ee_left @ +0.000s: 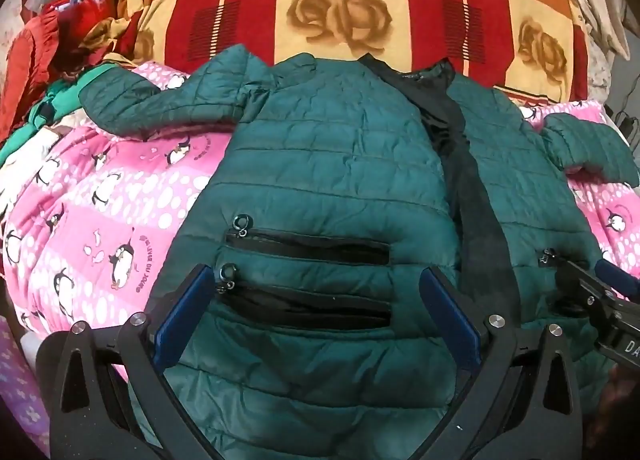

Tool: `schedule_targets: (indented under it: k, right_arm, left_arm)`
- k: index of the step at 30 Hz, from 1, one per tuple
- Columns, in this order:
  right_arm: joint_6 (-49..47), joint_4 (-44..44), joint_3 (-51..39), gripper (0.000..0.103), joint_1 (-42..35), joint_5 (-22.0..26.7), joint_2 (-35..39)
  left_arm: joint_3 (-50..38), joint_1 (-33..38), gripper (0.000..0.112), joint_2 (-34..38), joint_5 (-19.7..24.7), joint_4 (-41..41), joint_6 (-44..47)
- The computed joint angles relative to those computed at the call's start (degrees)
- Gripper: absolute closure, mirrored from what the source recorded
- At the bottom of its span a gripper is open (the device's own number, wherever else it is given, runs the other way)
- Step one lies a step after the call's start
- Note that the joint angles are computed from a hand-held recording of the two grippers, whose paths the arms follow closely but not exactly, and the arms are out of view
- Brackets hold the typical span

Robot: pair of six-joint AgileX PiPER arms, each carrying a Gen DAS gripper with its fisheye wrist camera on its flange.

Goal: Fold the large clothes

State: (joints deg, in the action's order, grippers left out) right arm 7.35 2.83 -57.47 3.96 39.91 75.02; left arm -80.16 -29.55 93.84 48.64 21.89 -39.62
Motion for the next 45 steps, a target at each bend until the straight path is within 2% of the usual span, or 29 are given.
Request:
schedule_targets:
  k: [4,9,16,22,45]
  right_arm:
    - [-2.35,0.97,-1.9,0.0,-1.48,0.26,1.55]
    - [-8.98,6.25,-6.43,0.0,-5.98,1.52,5.51]
    - [-8.15,5.88,-4.95,0.0,-5.54,0.45,4.87]
    - [-7.3,4.94,-4.73,0.0,-5.19,0.01,4.56]
    - [-8.78,6.26,-4.9,0.0,-7.08,1.99,3.53]
  left_arm:
    - [-1.03,0.56,0.01,0.69,0.69,-1.79,1.67]
    - [-1.15,0.78,0.01,0.89,0.4,-3.68,2.93]
    - [-0.03,-0.08,0.01,0.33,-1.12,-2.05,1.86]
    - [0.23,-0.73,0.01,0.33,-0.24,0.91,-1.47]
    - [0.54,-0.62,0.01,0.17,-0.8,-0.53,-0.57]
